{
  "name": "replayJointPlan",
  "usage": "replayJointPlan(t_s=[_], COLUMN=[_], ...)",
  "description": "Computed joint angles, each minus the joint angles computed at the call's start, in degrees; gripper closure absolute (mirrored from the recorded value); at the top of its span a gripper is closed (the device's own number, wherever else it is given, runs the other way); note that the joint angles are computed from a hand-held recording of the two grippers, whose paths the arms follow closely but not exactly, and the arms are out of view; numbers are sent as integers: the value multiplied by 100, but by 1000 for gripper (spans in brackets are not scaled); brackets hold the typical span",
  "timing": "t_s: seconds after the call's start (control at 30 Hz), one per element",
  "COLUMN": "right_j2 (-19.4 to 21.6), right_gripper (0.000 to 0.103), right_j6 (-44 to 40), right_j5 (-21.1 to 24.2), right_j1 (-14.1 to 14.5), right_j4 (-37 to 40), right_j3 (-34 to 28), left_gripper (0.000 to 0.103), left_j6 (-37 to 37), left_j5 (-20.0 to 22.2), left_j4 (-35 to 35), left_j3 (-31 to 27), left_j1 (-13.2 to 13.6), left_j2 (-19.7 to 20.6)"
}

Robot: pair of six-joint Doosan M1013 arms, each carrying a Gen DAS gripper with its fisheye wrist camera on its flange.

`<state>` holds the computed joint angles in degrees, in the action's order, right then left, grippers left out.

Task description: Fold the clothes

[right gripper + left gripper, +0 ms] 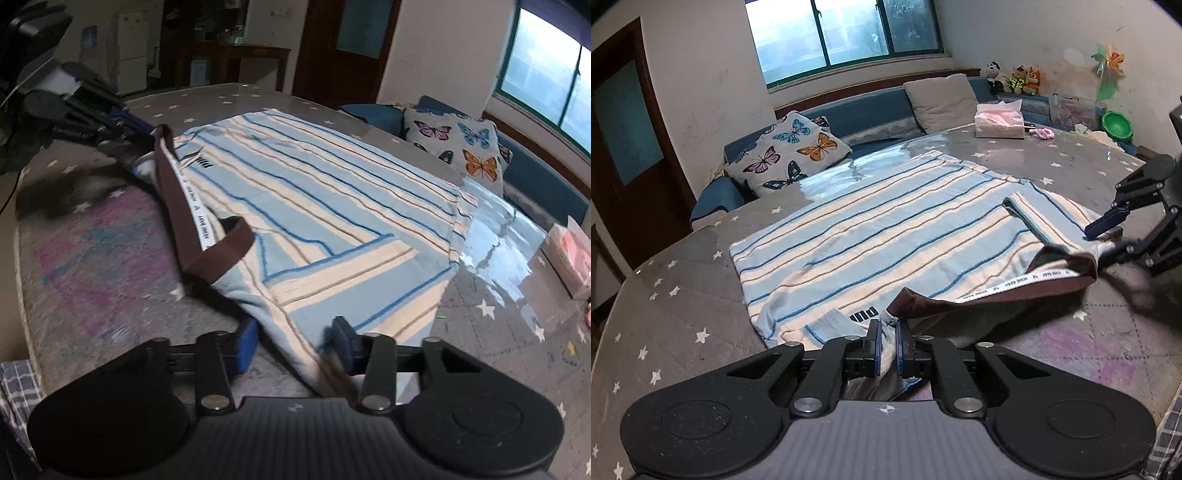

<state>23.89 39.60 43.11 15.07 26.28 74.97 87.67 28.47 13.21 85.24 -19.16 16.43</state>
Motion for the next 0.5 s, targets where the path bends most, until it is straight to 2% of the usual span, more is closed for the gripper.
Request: replayJointPlan(t_s=[0.07, 0.1, 0.17, 0.27, 0.33, 0.4, 0.5], right_j2=[37, 67, 86, 73, 61, 71, 58], right_gripper=[83, 84, 92, 95, 96, 96, 97], right_j6=[105, 174, 214, 254, 354, 466, 510], right_j5=[47, 96, 128, 44, -41, -87, -154], right_j1=[-16, -25, -35, -44, -41, -28, -23], right_j4=[-9, -22, 17, 97, 93, 55, 70], right_j3=[-63, -118, -160, -161, -156, -178, -170], left_gripper=[93, 91, 91, 87, 75, 68, 67], left_j6=[-39, -72, -125, -211, -312, -530, -610], left_j5=[9, 11, -25, -90, -109, -141, -134], left_j4=[59, 106, 239, 529, 741, 1083, 1271], left_j3=[62, 98, 218, 416, 528, 642, 725], left_j1=[-20, -32, -65, -137, -180, -230, -263], left_j2=[-26, -43, -103, -208, -267, -324, -363])
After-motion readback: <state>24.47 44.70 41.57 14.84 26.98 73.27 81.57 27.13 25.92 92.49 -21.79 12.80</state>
